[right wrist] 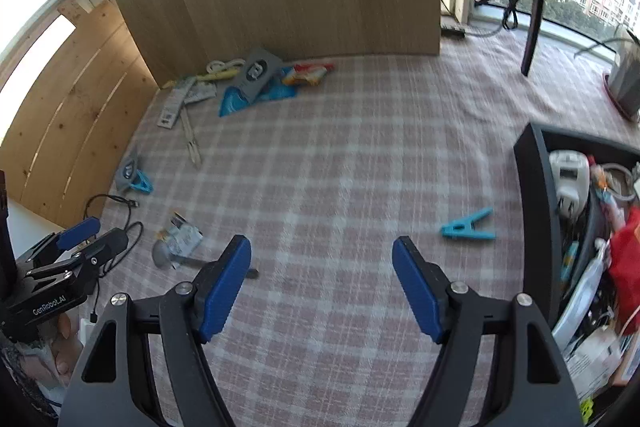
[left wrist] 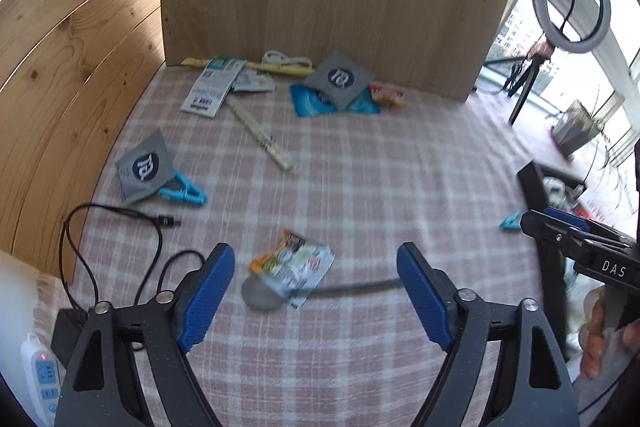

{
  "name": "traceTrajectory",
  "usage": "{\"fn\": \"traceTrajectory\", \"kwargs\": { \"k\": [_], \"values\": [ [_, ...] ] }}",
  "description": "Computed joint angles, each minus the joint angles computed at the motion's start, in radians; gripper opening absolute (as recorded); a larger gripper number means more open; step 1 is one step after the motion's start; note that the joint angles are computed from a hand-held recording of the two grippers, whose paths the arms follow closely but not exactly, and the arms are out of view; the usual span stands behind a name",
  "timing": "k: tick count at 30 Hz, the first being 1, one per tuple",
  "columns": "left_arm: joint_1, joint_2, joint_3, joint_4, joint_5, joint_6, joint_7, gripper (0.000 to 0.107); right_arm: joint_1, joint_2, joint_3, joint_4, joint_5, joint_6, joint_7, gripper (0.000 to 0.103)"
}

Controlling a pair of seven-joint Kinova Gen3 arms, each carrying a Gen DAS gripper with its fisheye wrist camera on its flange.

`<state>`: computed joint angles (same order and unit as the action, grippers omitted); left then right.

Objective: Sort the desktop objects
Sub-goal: 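Reach both grippers toward the items by the wooden board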

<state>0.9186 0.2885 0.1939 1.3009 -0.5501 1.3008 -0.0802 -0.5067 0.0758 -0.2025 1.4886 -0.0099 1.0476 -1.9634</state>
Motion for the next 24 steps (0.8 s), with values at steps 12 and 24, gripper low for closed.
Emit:
{"fn": "traceTrajectory", "kwargs": {
  "k": [12, 24],
  "values": [
    [-0.331, -0.016, -0.078, -0.145, 0.157, 0.04, -0.308, 0.069, -0.017, 0.274, 0.036, -0.501, -0.031, 0.158, 0.131, 0.067],
    [-0.563, 0.114, -0.161, -0.058, 0.341, -0.167, -0.406, 0.058, -0.068, 0.683, 0.095, -0.975, -0.091, 0.331, 0.119, 0.062]
  ]
}}
